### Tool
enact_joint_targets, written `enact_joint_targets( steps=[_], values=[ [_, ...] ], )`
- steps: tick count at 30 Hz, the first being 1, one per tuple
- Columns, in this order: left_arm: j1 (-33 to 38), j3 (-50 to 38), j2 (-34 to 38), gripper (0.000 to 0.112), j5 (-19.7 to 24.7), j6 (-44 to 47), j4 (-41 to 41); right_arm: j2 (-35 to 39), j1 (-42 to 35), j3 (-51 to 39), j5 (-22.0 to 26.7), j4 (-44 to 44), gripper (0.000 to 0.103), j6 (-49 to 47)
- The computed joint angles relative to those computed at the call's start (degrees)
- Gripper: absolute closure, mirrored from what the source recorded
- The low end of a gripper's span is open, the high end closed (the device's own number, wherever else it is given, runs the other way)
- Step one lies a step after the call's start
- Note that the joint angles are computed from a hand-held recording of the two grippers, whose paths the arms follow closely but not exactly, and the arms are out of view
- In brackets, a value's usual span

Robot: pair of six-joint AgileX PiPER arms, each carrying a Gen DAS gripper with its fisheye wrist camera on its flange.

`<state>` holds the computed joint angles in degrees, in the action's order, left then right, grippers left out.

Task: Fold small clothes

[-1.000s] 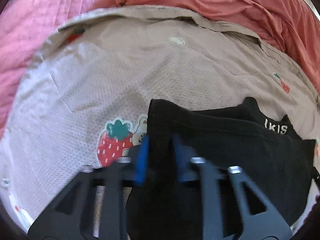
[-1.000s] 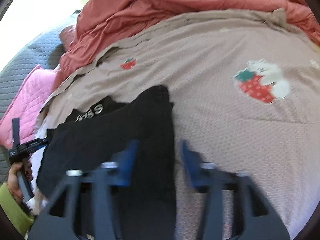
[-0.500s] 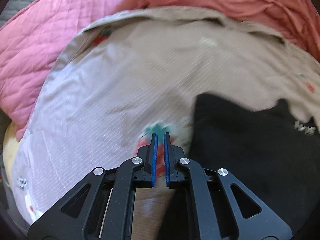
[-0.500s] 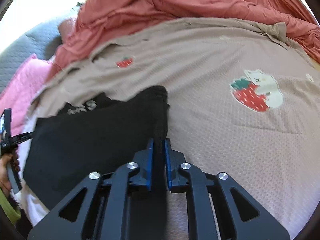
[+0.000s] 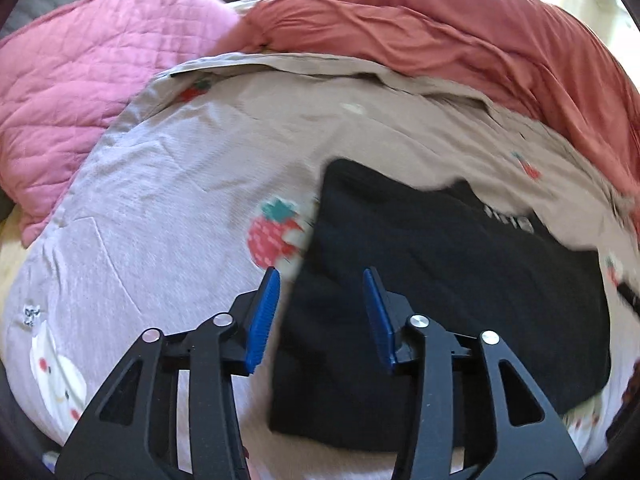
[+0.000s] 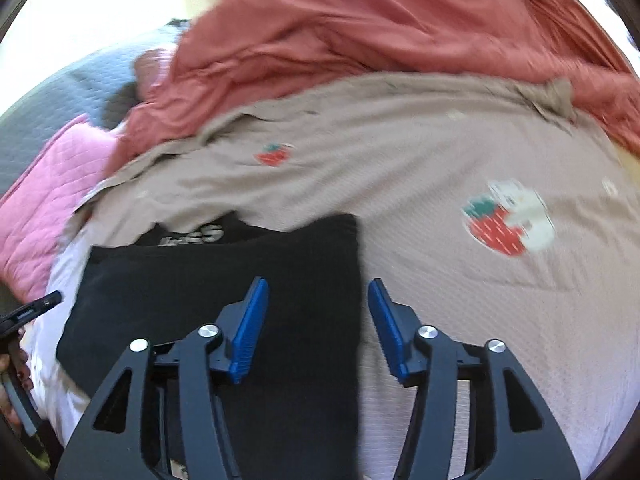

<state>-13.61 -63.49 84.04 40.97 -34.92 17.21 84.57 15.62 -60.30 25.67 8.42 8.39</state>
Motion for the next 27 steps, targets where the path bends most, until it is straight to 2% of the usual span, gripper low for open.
enact_joint_targets(
  steps=[2, 6, 8, 11, 14, 16, 17, 20, 27],
  values=[
    [-2.5, 1.2, -0.6, 0.068, 0.0, -0.7, 1.7, 0.0, 2.5, -0.3, 0.1, -0.1, 0.044, -1.8],
    [-9.1, 2.2, -0.1, 0.066, 1.7, -5.3, 7.1, -0.2, 7.6, -0.1, -0.1, -2.5, 0.041, -4.1],
    [-11.1, 2.4, 0.8, 0.052, 2.6, -6.3, 8.8, -0.1, 9.8, 0.0, -0.6, -4.2, 0.038, -3.9],
    [-13.9, 2.8, 2.3, 0.044, 3.8, -8.2, 11.1, 0.9, 11.4, -0.3, -0.1, -3.0, 0.038, -5.1],
    [-14.5, 2.8, 4.6, 0.038, 5.1, -9.6, 12.1, 2.9, 13.3, -1.3, 1.7, -7.9, 0.038, -0.8],
    [-13.7, 3.9, 4.2, 0.035, 3.8, -10.1, 11.3, 6.7, 13.8, -4.2, 7.8, -13.3, 0.038, 4.6],
    [-13.3, 4.6, 4.0, 0.033, 3.2, -10.3, 11.2, 8.0, 13.3, -5.1, 9.5, -12.5, 0.038, 4.5],
    [-13.6, 5.2, 3.9, 0.033, 3.1, -11.1, 11.9, 8.1, 10.4, -4.8, 8.8, -5.2, 0.038, 0.0],
    [-14.4, 5.8, 2.3, 0.033, 4.1, -11.5, 12.0, 7.7, 11.8, -4.2, 8.6, -9.2, 0.036, 2.9]
  ],
)
